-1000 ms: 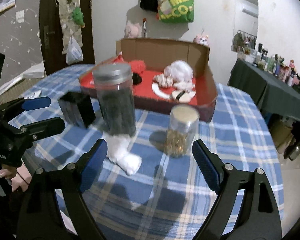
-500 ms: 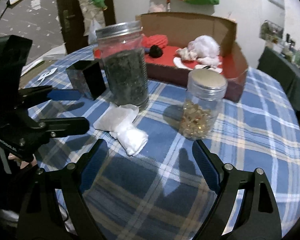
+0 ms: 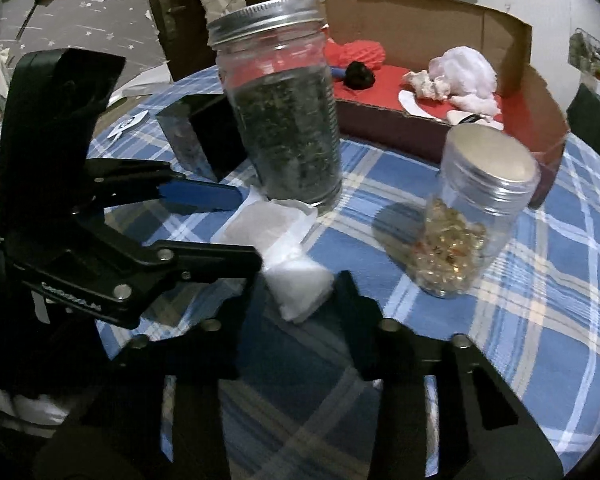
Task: Organize soft objects
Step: 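Grasp a white cloth with the left gripper while the right gripper grasps another white cloth, then carry both white cloths over the box with both grippers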
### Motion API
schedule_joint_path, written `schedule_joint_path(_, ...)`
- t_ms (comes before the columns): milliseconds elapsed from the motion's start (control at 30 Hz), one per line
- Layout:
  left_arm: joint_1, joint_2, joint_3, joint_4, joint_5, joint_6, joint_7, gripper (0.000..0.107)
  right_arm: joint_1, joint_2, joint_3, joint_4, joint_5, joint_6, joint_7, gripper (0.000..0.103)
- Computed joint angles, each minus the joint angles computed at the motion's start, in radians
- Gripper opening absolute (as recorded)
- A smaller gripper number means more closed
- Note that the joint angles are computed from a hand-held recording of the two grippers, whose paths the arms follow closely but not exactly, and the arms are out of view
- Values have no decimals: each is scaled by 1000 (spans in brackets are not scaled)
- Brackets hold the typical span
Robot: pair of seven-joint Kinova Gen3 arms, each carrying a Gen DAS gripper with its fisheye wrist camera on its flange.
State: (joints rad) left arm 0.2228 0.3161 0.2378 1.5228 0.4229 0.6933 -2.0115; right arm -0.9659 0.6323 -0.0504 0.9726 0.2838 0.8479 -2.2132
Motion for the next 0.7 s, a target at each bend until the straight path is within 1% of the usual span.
schedule_joint_path(33,-19,5,13,-4,24,16,-26,37,0,-3,0,7,1,-9,0,25)
schedule_joint_path(67,-28,8,18,-6,38,24,-41,28,-4,-6,3,14,5,-17,-4,22)
schedule_joint_path(100,-34,9,20,-6,50,31,-53,21,-11,-13,8,28,12,-30,-14,22)
schedule_joint_path(133,-40,10,19,-6,59,39,-59,16,-13,-19,9,40,16,-42,-21,18)
schedule_joint_path(167,-44,8,17,-4,69,43,-64,15,-18,-26,14,51,23,-50,-34,16)
schedule_joint_path(300,-66,-17,14,24,113,45,-101,14,-57,-50,47,89,74,-67,-125,13)
schedule_joint_path(467,-91,-58,0,52,162,66,-144,14,-117,-85,87,139,177,-86,-282,13)
schedule_joint_path(533,-100,-69,-7,58,179,77,-166,14,-138,-88,100,143,222,-72,-342,13)
schedule_joint_path(700,-99,-84,-22,61,194,88,-192,14,-141,-100,86,165,281,-75,-437,13)
